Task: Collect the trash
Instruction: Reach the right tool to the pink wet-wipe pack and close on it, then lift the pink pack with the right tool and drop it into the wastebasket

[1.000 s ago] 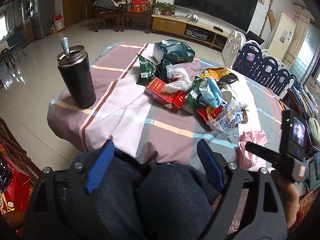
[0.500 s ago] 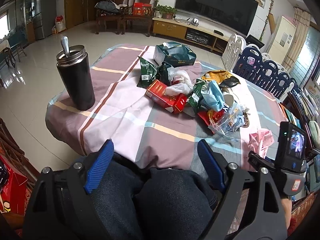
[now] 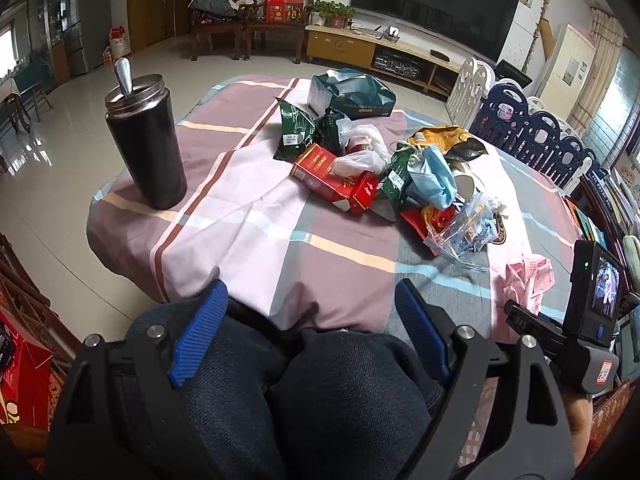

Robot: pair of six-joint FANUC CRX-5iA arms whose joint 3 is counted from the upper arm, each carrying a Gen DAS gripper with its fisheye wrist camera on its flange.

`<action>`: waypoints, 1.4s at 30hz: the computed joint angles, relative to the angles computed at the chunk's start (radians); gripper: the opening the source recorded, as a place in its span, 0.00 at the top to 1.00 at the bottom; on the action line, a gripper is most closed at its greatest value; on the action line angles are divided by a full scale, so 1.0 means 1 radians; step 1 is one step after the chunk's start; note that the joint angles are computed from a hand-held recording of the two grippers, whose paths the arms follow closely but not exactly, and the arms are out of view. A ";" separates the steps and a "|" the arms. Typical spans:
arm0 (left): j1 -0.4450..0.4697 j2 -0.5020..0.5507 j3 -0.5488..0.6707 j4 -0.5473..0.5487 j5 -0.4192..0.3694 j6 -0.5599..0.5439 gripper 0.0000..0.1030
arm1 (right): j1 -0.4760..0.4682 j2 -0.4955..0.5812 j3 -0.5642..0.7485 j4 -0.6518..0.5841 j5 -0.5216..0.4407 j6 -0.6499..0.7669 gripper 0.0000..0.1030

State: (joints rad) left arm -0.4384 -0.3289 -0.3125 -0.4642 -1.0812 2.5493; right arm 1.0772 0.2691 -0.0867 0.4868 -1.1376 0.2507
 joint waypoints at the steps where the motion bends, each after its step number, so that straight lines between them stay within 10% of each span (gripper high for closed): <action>1: 0.002 0.001 -0.002 0.002 0.004 -0.002 0.17 | 0.002 -0.002 -0.003 0.005 0.000 -0.002 0.64; 23: 0.026 0.011 -0.023 0.029 0.036 -0.014 0.16 | -0.014 -0.059 -0.048 0.002 0.091 -0.060 0.36; 30: 0.278 0.024 -0.061 0.224 0.217 -0.205 0.16 | -0.025 -0.078 -0.060 -0.010 0.107 -0.068 0.36; 38: 0.500 0.267 -0.074 0.570 0.417 -0.448 0.24 | -0.031 -0.089 -0.069 -0.006 0.100 -0.066 0.36; 42: 0.454 0.370 0.055 0.429 0.370 -0.390 0.24 | -0.040 -0.075 -0.058 -0.035 0.092 -0.047 0.36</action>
